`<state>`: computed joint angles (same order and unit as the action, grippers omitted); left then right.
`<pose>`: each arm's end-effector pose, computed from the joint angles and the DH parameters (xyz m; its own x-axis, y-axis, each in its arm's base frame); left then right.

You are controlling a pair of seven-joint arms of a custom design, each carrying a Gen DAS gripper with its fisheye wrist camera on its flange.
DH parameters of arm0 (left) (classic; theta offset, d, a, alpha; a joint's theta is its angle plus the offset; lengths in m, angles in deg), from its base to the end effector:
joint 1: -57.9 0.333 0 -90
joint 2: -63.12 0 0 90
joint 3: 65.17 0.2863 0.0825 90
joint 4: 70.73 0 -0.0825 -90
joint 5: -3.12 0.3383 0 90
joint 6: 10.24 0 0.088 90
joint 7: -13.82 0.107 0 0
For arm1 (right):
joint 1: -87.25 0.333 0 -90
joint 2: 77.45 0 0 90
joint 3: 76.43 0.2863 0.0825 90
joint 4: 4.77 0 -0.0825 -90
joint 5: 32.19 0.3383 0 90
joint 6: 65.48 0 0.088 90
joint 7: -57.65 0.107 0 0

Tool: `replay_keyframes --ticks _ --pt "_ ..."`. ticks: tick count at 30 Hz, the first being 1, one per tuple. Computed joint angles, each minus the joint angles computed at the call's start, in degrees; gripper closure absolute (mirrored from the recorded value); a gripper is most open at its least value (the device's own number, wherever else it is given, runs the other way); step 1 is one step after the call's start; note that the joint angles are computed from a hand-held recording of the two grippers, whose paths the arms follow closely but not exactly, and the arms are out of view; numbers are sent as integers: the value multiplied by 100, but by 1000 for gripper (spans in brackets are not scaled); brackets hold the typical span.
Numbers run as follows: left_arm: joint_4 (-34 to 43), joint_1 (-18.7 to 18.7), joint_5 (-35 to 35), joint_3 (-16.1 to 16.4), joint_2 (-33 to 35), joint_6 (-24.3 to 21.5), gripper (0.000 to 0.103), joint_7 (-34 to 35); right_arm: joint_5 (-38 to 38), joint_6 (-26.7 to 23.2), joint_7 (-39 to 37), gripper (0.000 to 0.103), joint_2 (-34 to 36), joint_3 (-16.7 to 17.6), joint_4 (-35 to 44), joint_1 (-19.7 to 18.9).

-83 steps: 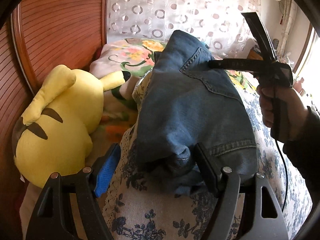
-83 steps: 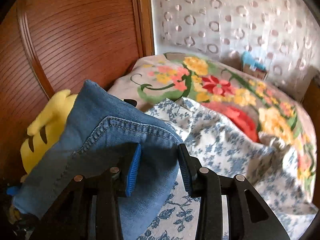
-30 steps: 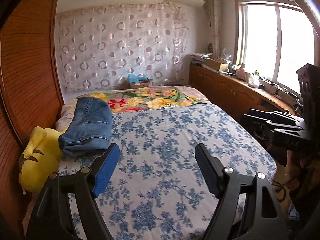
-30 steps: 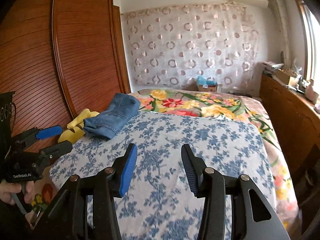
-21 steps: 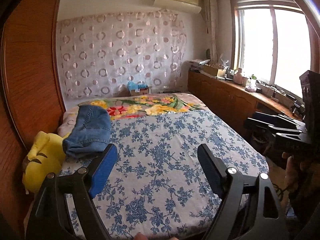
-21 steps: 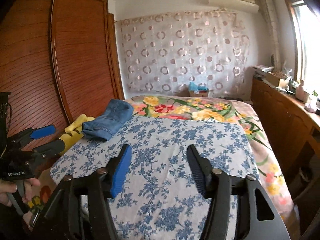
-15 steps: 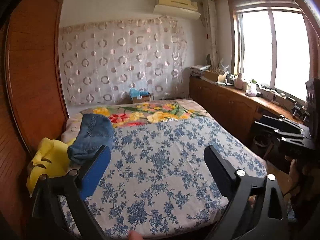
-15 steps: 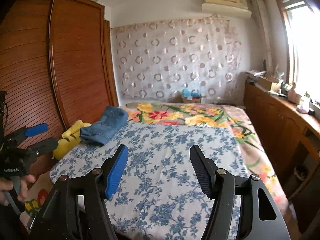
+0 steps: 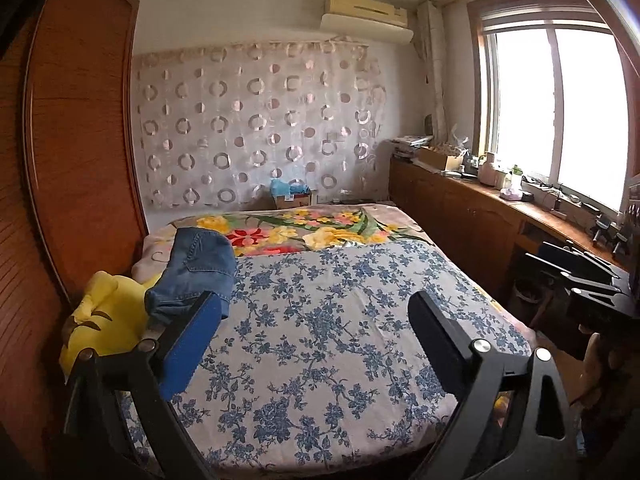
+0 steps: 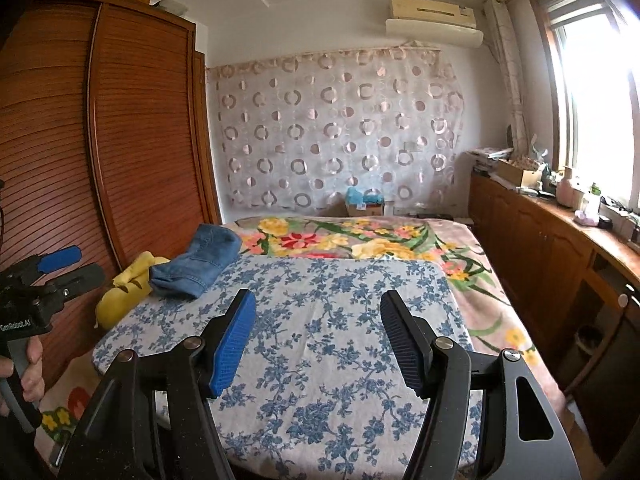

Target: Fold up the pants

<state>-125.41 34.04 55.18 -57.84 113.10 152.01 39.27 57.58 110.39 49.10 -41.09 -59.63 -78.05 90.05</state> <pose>0.6941 -0.2953 0.4445 -0.0145 -0.9996 0.0226 -0.3937 -0.0151 -0.9191 0.6869 0.0989 0.4396 0.3923 -0.9186 -0.0485 -0.2935 -0.0750 -0.9530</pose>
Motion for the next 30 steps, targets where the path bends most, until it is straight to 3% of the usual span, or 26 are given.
replay_keyframes --ticks 30 --pt "-333 -1 243 36 -168 94 8 -286 -336 -81 198 36 57 107 47 -176"
